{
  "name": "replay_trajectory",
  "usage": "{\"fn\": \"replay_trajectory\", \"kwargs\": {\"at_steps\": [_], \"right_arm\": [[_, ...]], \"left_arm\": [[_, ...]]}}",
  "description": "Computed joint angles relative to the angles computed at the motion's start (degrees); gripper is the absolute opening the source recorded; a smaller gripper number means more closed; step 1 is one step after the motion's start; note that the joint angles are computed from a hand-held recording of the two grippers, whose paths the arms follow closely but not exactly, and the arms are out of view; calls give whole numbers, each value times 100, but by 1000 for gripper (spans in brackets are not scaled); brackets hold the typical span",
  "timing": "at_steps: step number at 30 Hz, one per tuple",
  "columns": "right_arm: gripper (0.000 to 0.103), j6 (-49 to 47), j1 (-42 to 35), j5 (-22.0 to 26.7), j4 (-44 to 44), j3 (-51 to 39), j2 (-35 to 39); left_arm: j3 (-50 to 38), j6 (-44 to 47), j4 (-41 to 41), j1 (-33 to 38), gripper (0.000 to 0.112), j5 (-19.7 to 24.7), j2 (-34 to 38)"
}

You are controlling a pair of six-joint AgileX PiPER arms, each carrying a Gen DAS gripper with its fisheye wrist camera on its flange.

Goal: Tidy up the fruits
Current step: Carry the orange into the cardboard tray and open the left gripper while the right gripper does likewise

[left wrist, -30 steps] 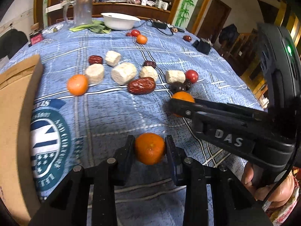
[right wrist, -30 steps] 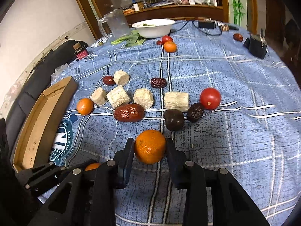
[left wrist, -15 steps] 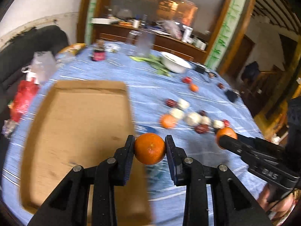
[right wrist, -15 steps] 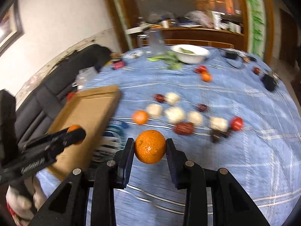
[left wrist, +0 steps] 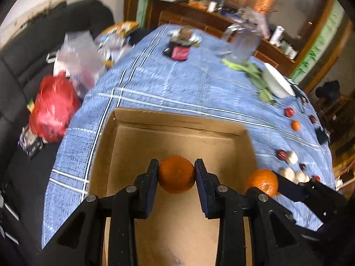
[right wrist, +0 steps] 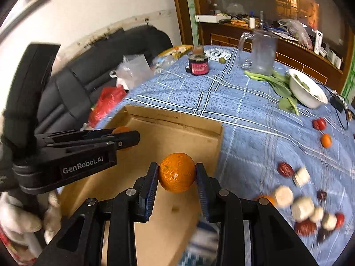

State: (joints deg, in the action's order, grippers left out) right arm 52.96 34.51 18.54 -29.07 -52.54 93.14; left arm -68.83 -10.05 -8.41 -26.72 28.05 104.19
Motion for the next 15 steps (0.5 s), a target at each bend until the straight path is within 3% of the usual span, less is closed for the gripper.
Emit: {"fn": "replay_trajectory", "kwargs": {"at_steps": [8,12,15], "right_arm": [[37,-791,-281,24,582,-702,1014],[38,-479,-228,92,226,-773,1105],[39,-477,-207,40,232,-737,1098]], "left_arm": [[-310,-23,-104,145,32,81,527],[-482,-141,-13,157,33,215,713],[-425,-255,65,143,45,155,656]]}}
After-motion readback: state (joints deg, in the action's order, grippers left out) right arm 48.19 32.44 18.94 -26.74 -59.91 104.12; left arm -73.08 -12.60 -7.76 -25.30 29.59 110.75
